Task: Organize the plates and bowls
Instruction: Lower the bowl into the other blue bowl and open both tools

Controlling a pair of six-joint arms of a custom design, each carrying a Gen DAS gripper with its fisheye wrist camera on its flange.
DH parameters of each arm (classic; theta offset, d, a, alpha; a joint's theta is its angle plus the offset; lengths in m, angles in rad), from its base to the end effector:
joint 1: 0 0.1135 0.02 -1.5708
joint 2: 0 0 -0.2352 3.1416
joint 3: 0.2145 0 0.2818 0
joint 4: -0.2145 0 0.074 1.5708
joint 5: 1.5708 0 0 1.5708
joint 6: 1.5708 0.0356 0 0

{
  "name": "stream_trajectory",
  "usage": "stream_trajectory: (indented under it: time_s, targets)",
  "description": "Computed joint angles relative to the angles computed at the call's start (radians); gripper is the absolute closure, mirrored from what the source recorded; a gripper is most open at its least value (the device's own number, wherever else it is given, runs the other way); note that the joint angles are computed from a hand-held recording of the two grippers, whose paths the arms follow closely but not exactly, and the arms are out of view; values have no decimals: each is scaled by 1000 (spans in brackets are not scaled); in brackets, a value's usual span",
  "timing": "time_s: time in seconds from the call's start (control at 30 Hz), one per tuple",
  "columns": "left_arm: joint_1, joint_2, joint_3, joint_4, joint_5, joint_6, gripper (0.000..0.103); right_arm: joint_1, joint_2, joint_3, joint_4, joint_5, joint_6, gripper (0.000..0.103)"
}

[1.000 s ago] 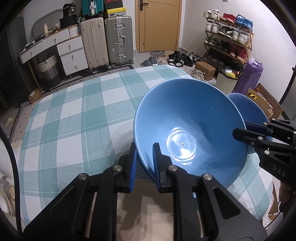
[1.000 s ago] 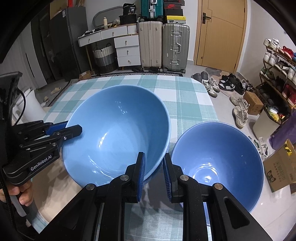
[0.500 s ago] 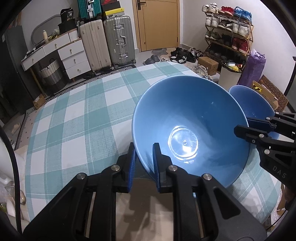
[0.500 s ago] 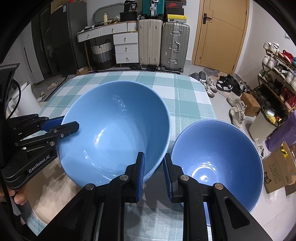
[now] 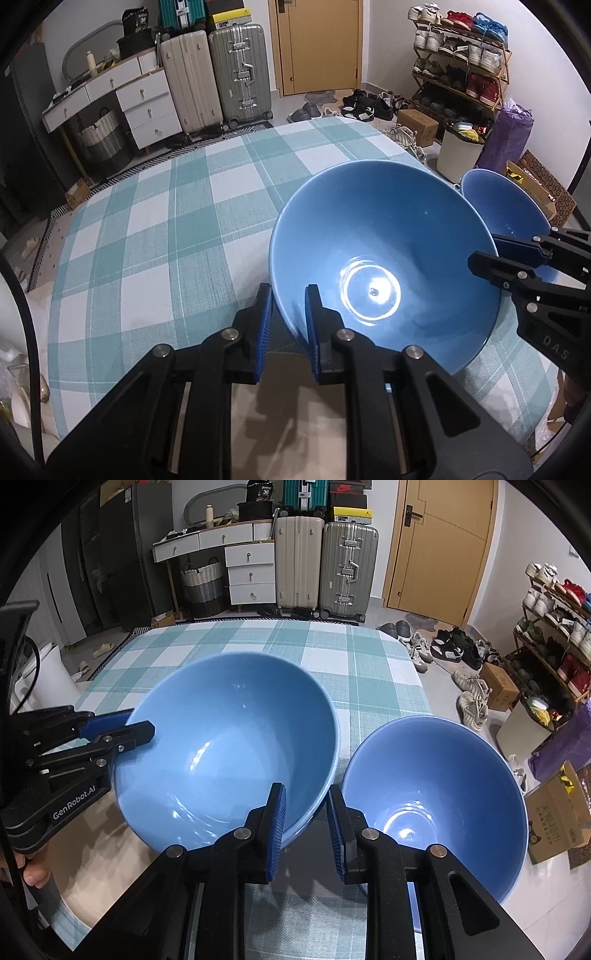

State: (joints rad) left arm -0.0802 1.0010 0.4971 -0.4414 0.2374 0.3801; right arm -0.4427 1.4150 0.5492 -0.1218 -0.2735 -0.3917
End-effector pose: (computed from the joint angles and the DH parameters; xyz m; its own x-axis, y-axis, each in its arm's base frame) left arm 0.2254 -0.0265 0.1431 -0.6706 0.4157 -0.6144 0.4996 0.8653 0.0402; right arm 0.2456 -0.1058 0.0846 -0.8033 -0.0260 -0.5951 -0.0309 0.9995 -0.0019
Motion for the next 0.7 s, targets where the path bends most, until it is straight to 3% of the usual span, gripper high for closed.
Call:
stream_trajectory:
  time_s: [0.27,0.37,0.57,0.7]
  targets:
    - [59,55,46,-41,75,24,88,-26,12,19,-22,-20,-22,80]
    - [87,47,59,-81,114,44,83,-31,7,21,-36,-35,-27,75]
    - [152,4,85,-191,202,56,59,-58,-46,5,-69,-64,-41,60]
    - [193,-31,103,-271,258,70,28,-98,-109,-8,-111,-110,-48,43]
